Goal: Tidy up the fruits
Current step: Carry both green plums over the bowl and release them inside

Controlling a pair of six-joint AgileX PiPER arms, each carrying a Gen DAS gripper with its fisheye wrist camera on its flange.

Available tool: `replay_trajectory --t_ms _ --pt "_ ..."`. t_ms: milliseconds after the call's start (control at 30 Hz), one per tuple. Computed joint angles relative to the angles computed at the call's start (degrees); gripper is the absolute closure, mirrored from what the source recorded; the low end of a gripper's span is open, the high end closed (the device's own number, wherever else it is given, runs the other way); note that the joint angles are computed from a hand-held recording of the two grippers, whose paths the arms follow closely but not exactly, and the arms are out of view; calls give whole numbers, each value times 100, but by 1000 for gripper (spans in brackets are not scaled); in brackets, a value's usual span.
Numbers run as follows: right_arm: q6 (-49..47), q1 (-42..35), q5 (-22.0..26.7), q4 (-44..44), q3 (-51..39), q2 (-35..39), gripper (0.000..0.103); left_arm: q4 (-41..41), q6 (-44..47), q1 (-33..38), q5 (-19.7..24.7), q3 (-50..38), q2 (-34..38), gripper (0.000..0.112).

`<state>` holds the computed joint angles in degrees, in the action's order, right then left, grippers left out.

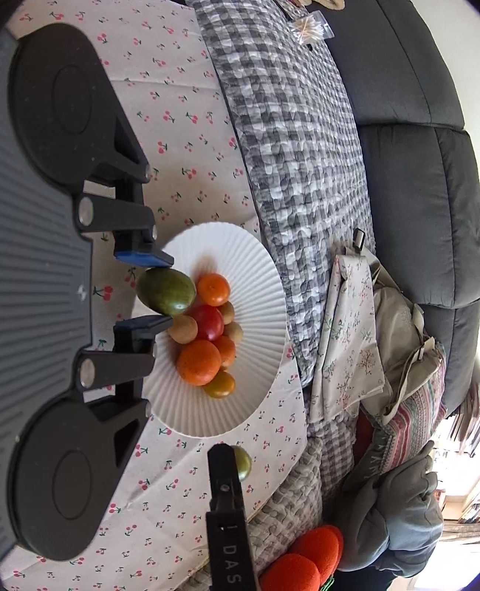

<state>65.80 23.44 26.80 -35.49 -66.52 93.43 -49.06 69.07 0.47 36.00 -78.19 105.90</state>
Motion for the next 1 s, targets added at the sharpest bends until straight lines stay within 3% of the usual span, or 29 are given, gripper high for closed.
replay_trajectory --t_ms 533,700,833,1000 --pt "-165 33 137 -149 -563 892 70 415 -289 -411 -248 -685 807 86" --pt "25 45 97 -325 -522 911 70 372 -206 -393 -312 -695 844 86" --pt "220 16 110 -407 -476 841 68 424 -318 -336 -231 -753 836 73" --pt "467 -94 101 -454 -329 567 68 413 -523 -199 -30 -850 820 73"
